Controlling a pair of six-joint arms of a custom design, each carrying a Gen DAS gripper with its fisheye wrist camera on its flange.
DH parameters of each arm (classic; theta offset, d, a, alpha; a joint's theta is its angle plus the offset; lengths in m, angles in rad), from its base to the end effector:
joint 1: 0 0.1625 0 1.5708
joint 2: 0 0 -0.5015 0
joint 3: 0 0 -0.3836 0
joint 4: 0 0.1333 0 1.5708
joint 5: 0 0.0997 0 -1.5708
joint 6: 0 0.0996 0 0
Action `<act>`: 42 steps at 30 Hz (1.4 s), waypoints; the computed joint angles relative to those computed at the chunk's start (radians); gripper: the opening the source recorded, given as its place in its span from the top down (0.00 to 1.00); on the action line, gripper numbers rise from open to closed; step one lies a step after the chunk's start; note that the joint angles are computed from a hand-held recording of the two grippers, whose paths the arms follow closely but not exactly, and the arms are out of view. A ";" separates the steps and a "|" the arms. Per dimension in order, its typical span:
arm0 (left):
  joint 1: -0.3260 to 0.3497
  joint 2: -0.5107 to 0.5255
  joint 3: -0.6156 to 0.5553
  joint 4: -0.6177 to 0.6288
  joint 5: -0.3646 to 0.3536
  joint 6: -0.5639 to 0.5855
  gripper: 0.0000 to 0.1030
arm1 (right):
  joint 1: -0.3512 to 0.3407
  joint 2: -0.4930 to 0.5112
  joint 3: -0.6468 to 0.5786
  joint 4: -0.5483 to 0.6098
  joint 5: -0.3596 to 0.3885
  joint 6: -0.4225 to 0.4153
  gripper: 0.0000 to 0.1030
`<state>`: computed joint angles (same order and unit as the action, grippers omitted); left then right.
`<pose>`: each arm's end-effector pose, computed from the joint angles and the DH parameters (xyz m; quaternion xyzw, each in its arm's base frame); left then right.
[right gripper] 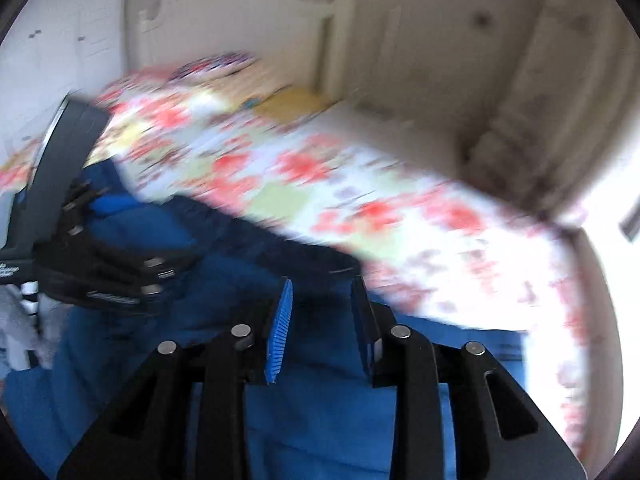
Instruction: Fold large clothes
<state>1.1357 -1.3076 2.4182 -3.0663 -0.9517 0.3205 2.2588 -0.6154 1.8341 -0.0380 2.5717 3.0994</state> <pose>-0.0053 -0.4648 0.2653 0.2907 0.8905 -0.1990 0.2881 0.3366 -0.3317 0.0043 0.2205 -0.8372 0.3106 0.3924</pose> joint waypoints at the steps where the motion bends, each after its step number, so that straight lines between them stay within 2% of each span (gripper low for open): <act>1: 0.000 0.000 0.000 0.001 0.000 0.000 0.02 | -0.018 -0.017 0.016 0.012 -0.003 0.039 0.68; 2: 0.001 -0.001 -0.001 0.003 -0.001 -0.001 0.02 | -0.059 -0.027 0.036 0.047 -0.020 0.095 0.63; 3: 0.003 -0.004 -0.001 0.005 -0.008 -0.002 0.02 | -0.094 -0.037 0.060 0.042 -0.050 0.110 0.58; 5: 0.006 -0.010 -0.003 0.012 -0.019 -0.007 0.02 | -0.154 -0.111 0.141 -0.032 -0.166 0.145 0.58; 6: 0.005 -0.010 -0.002 0.011 -0.016 -0.004 0.02 | -0.160 -0.137 0.155 -0.038 -0.169 0.158 0.58; 8: 0.004 -0.009 -0.003 0.014 -0.011 -0.006 0.02 | -0.127 -0.175 0.188 -0.099 -0.072 0.160 0.58; 9: 0.003 -0.008 -0.002 0.013 -0.009 -0.005 0.02 | -0.122 -0.206 0.218 -0.141 -0.053 0.161 0.58; 11: 0.005 -0.008 -0.005 0.015 -0.013 -0.006 0.02 | -0.147 -0.235 0.263 -0.170 -0.061 0.195 0.57; 13: 0.006 -0.010 -0.004 0.019 -0.020 -0.012 0.02 | -0.199 -0.204 0.266 -0.138 -0.090 0.213 0.56; 14: 0.009 -0.013 -0.005 0.020 -0.027 -0.012 0.02 | -0.212 -0.183 0.267 -0.161 -0.087 0.199 0.56; 17: 0.004 -0.015 -0.002 0.014 -0.019 -0.016 0.02 | -0.184 -0.121 0.209 -0.114 0.012 0.185 0.56; 19: -0.023 -0.032 0.012 0.003 0.019 -0.020 0.03 | -0.185 -0.116 0.208 -0.123 0.024 0.173 0.56; 22: -0.065 -0.093 0.039 -0.052 0.078 0.007 0.02 | -0.198 -0.149 0.250 -0.181 -0.012 0.156 0.56; 25: -0.023 -0.142 -0.004 -0.015 0.097 -0.013 0.02 | -0.196 -0.152 0.257 -0.191 -0.020 0.161 0.56; 26: 0.024 -0.132 -0.043 0.037 0.124 -0.021 0.02 | -0.198 -0.154 0.256 -0.192 -0.021 0.155 0.56; 27: 0.070 -0.127 -0.083 0.117 0.110 -0.053 0.03 | -0.198 -0.154 0.255 -0.192 -0.022 0.155 0.56; 28: 0.127 -0.119 -0.124 0.196 0.054 -0.112 0.02 | -0.199 -0.155 0.256 -0.194 -0.028 0.158 0.56; 29: 0.156 -0.122 -0.148 0.233 0.005 -0.133 0.02 | -0.201 -0.158 0.260 -0.200 -0.034 0.158 0.56; 30: 0.161 -0.124 -0.152 0.229 -0.005 -0.138 0.02 | -0.199 -0.159 0.261 -0.202 -0.034 0.160 0.56; 34: 0.111 -0.091 -0.101 0.116 0.104 -0.097 0.02 | -0.199 -0.155 0.243 -0.154 -0.036 0.176 0.55; 35: 0.111 -0.092 -0.095 0.100 0.106 -0.092 0.02 | -0.186 -0.147 0.226 -0.111 -0.013 0.210 0.54; 37: 0.111 -0.094 -0.090 0.076 0.113 -0.098 0.02 | -0.119 -0.106 0.176 -0.029 0.123 0.301 0.49; 38: 0.114 -0.098 -0.084 0.066 0.110 -0.098 0.02 | -0.063 -0.100 0.164 -0.045 0.168 0.295 0.49; 39: 0.114 -0.101 -0.079 0.052 0.108 -0.094 0.02 | -0.016 -0.103 0.160 -0.091 0.170 0.246 0.45; 42: 0.068 -0.116 -0.038 -0.027 0.159 -0.062 0.09 | 0.086 -0.053 0.092 -0.086 0.134 0.134 0.35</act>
